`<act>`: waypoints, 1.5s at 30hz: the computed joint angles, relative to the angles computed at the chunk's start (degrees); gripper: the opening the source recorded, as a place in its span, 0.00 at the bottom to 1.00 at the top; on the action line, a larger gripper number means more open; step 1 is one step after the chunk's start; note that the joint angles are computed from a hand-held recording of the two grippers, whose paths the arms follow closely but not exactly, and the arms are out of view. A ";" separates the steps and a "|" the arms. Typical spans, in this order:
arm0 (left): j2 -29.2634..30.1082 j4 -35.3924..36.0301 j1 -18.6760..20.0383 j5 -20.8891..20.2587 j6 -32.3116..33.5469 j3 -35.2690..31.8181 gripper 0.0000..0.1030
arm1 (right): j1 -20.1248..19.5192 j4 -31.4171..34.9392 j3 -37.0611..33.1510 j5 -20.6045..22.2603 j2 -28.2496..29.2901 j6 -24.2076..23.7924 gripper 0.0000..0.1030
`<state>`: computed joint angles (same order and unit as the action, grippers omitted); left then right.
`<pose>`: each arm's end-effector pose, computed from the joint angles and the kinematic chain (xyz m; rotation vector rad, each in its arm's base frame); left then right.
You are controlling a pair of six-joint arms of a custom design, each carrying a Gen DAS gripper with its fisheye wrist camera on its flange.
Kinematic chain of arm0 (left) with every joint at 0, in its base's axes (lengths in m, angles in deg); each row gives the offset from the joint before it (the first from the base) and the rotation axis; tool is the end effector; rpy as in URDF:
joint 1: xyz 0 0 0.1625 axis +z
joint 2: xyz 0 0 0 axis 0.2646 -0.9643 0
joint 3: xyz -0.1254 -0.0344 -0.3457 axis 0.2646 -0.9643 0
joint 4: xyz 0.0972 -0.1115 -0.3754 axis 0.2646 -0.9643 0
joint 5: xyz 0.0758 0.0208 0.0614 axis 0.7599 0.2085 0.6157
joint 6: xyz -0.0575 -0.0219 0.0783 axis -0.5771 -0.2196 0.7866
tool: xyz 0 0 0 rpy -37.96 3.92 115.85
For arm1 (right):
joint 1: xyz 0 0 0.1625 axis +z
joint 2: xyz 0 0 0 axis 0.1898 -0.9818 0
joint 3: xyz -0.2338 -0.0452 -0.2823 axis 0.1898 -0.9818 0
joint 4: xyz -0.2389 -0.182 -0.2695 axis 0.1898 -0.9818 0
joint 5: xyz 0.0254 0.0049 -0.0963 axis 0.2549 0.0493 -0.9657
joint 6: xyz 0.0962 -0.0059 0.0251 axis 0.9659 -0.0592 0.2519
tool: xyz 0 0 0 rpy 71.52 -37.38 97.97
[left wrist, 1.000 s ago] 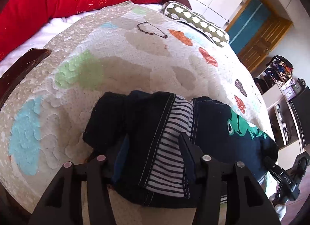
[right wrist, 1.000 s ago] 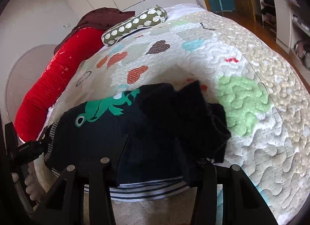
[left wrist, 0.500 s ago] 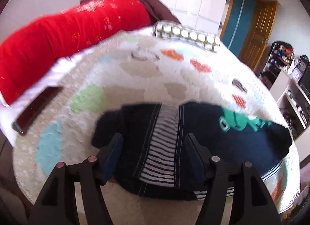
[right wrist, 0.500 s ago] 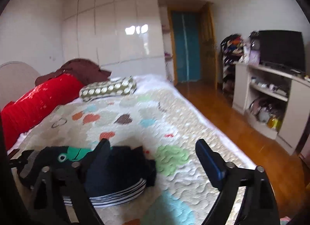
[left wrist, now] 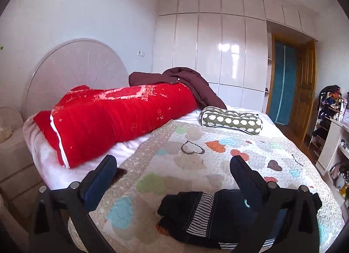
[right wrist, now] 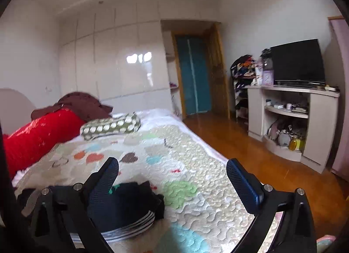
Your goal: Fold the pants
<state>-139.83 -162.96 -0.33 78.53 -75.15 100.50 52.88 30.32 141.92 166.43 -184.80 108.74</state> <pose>-0.3302 -0.3286 0.1390 0.4143 1.9345 -1.5055 0.0243 -0.2513 0.3056 0.1551 -1.8555 1.5225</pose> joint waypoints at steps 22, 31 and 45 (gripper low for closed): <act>16.77 -10.12 6.01 -16.56 24.23 -11.11 0.85 | -18.74 16.35 -7.42 -12.37 11.34 8.92 0.90; 23.82 -10.46 7.55 -18.57 30.19 -18.05 0.85 | -24.46 19.18 -8.95 -19.16 13.33 7.77 0.90; 42.81 -8.34 15.77 -45.76 48.22 -47.93 0.85 | -21.78 19.67 -11.68 -20.84 19.94 4.08 0.90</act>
